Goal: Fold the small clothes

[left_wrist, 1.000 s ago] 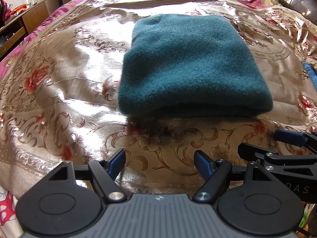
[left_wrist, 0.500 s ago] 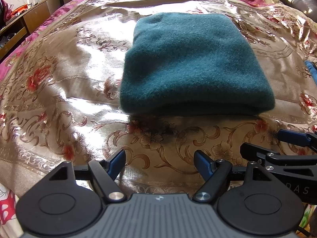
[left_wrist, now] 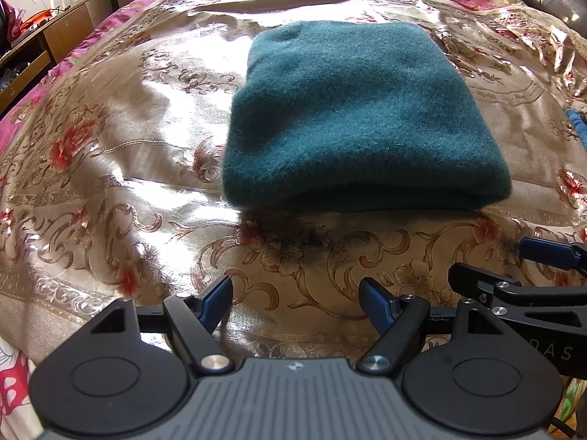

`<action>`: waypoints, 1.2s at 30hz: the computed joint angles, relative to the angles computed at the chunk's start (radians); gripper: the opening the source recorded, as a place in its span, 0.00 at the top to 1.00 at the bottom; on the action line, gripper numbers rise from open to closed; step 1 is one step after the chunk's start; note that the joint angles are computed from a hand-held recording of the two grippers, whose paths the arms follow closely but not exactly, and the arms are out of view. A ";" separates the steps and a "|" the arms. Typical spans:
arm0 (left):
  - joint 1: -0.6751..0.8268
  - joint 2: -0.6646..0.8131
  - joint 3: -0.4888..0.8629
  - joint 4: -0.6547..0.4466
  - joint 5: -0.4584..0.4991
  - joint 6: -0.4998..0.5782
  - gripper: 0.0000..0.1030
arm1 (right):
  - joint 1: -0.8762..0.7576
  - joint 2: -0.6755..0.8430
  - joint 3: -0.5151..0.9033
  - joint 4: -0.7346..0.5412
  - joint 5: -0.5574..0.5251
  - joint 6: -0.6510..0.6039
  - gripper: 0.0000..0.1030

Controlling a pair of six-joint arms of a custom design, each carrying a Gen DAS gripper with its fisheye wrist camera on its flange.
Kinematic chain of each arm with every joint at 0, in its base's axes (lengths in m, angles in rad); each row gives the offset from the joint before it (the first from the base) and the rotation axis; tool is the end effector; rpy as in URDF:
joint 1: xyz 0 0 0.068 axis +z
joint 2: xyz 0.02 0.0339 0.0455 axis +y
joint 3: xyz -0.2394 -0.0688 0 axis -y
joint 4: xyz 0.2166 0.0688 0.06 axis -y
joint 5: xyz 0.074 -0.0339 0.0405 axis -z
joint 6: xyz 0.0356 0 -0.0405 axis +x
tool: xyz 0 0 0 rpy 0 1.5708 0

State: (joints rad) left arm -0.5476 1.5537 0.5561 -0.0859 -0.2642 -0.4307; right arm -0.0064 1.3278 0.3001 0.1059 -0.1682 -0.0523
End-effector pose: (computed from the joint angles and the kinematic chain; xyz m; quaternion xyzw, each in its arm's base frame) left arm 0.2051 -0.1142 0.1077 0.0245 0.9622 0.0005 0.2712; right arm 0.1917 0.0047 0.1045 -0.0484 0.9436 0.0703 0.3199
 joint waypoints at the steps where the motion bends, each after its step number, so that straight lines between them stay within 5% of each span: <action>1: 0.000 0.000 0.000 0.000 0.000 0.000 0.22 | 0.000 0.000 0.000 0.000 0.000 0.000 0.17; 36: -0.005 0.000 -0.004 0.002 -0.008 -0.003 0.23 | 0.012 -0.001 0.000 -0.005 0.021 0.013 0.17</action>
State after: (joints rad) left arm -0.5527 1.5538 0.5520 -0.0835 -0.2726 -0.4342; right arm 0.0054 1.3266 0.2998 0.1012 -0.1476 -0.0388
